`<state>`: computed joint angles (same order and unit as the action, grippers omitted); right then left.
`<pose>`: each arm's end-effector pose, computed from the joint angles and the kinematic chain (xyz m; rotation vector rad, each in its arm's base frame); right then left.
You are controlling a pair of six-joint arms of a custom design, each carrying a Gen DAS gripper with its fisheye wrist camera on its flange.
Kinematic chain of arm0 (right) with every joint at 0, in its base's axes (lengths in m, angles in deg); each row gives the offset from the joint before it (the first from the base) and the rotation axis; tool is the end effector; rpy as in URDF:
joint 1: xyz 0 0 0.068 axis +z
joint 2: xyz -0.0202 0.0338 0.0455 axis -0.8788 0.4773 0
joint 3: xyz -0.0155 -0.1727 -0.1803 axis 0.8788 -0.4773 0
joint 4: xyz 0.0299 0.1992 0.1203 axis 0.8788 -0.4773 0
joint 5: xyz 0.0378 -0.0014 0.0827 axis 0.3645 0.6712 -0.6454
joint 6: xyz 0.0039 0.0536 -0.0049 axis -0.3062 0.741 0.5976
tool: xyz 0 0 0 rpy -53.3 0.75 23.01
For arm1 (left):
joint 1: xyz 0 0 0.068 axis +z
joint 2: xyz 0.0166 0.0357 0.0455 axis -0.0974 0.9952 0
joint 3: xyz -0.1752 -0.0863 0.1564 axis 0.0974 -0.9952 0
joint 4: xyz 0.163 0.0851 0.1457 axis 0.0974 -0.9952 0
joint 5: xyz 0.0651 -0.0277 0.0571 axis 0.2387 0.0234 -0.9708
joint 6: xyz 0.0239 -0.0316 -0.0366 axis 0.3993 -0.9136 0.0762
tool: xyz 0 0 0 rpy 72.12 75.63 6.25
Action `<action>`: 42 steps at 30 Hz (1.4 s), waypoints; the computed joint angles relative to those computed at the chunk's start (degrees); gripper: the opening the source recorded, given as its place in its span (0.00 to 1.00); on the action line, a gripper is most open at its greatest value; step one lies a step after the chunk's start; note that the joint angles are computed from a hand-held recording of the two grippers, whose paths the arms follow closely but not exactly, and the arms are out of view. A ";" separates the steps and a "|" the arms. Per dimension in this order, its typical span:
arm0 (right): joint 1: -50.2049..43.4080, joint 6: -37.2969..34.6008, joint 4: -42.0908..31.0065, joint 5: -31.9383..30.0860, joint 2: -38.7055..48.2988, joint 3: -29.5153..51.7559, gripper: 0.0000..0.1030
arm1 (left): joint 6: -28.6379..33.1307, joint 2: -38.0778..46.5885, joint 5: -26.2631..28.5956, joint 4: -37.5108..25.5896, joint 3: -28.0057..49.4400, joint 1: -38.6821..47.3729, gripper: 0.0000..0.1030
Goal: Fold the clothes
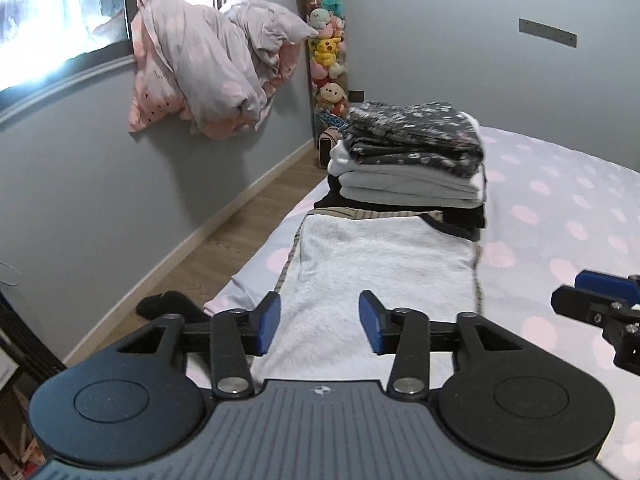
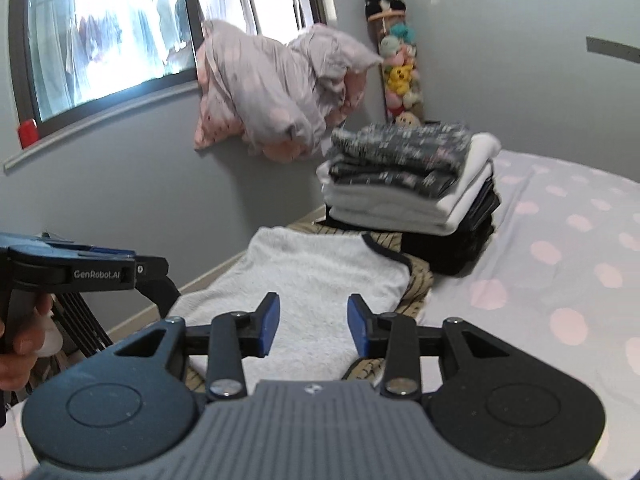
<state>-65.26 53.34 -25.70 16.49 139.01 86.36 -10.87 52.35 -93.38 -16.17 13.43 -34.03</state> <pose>0.3266 -0.0082 0.2253 -0.1566 2.0431 0.3633 0.3026 -0.1488 0.2895 0.1567 2.2239 0.0708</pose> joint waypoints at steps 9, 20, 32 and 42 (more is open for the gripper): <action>-7.22 0.12 -7.24 -5.19 -24.04 -12.30 0.42 | -15.74 -7.26 -17.05 -12.86 1.66 -18.50 0.61; -25.42 -7.28 -26.19 -18.73 -46.15 -16.51 0.60 | -43.84 -5.50 -33.21 -32.96 5.86 -40.50 0.76; -42.56 -23.81 -46.52 -31.42 -54.90 -17.58 0.68 | -70.05 -0.34 -32.57 -47.76 3.58 -51.84 0.77; -38.44 -24.72 -44.71 -23.73 -57.82 -23.13 0.69 | -69.98 -0.54 -31.14 -43.36 -0.72 -51.70 0.76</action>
<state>-103.70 28.62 -70.41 -7.24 81.19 63.23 -80.85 51.81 -124.52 -59.53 12.71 -85.73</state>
